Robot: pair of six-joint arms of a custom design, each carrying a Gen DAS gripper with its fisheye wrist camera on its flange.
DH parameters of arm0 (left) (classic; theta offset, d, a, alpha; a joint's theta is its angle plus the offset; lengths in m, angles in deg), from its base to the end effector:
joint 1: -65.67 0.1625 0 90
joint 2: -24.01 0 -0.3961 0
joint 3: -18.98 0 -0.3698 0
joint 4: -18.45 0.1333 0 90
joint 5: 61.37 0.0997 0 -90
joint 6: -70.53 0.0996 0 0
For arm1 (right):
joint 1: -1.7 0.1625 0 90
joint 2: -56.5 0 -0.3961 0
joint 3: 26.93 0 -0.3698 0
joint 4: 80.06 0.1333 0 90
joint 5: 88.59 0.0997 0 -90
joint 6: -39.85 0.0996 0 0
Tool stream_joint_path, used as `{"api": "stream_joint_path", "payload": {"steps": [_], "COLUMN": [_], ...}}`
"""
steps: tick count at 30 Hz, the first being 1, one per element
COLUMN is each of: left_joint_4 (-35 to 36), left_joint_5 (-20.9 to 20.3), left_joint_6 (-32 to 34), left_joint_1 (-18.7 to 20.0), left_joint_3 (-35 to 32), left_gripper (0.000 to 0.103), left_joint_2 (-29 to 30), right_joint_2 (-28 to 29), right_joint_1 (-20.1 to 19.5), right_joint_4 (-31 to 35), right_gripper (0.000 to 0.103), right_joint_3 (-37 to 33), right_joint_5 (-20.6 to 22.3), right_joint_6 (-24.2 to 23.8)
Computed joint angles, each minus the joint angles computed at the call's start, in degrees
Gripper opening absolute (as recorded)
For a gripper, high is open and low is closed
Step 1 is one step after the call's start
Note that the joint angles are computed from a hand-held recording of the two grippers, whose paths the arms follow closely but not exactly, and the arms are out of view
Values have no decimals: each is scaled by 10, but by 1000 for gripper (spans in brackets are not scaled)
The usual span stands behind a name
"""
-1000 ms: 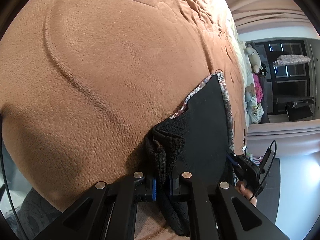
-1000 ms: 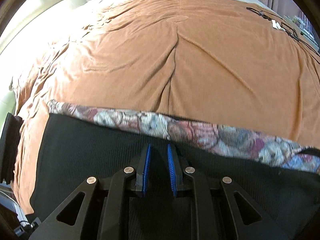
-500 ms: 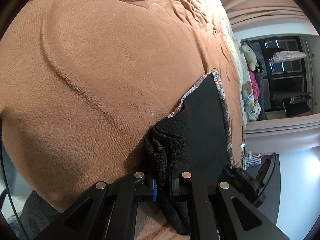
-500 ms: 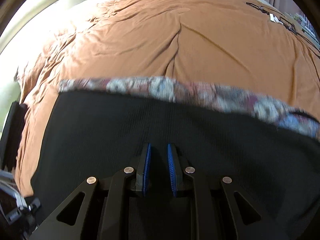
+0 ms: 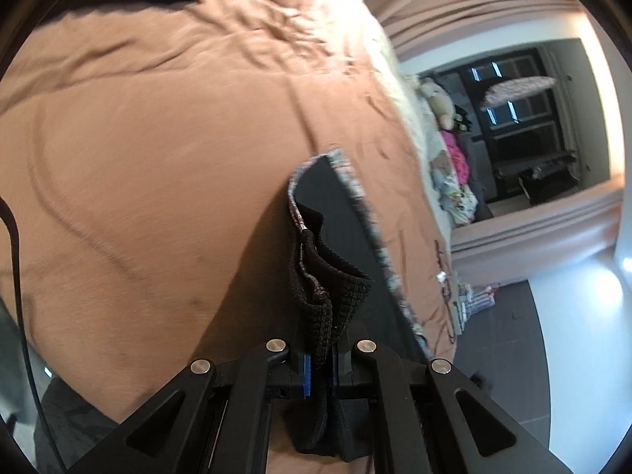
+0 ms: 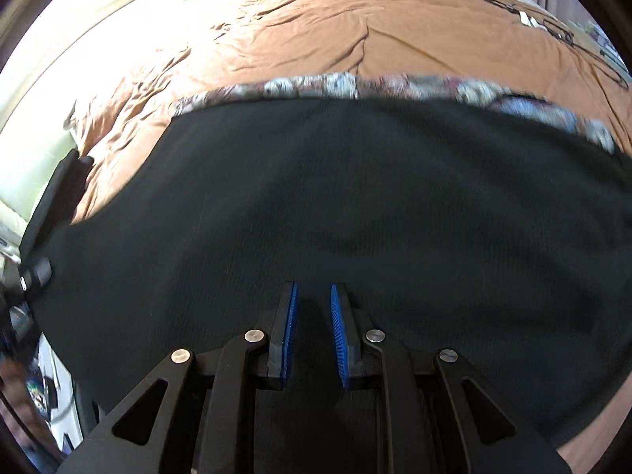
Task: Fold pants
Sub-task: 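Lift the leg with the left gripper and fold it over the shorts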
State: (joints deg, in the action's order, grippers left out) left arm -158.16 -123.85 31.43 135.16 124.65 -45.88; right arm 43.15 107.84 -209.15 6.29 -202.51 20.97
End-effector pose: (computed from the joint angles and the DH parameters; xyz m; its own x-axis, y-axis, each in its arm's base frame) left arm -0.0309 -0.5945 0.3397 -0.8816 -0.3923 0.2625 -0.4313 0.4435 -0.7857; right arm 0.3276 -0.7977 0.0751 -0.7810 -0.4126 0.4688 -0.5445 0.8175 -0.1876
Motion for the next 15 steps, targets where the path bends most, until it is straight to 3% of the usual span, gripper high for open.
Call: {"api": "stream_joint_path", "payload": {"steps": [6,15], "left_joint_4": [17,59], "left_joint_5": [-2,-1], "left_joint_6": [35,80], "left_joint_1": [-22,-53], "left_joint_3": [-42,-118], "left_gripper": [6,6], "left_joint_2": [18,60], "right_joint_2": [-85,-178], "right_joint_1": [-13,-29], "right_joint_4": [-67,-147], "right_gripper": [14,15], "right_joint_3": [154,275], "right_joint_5": [47,104], "right_joint_6": [4,-16]}}
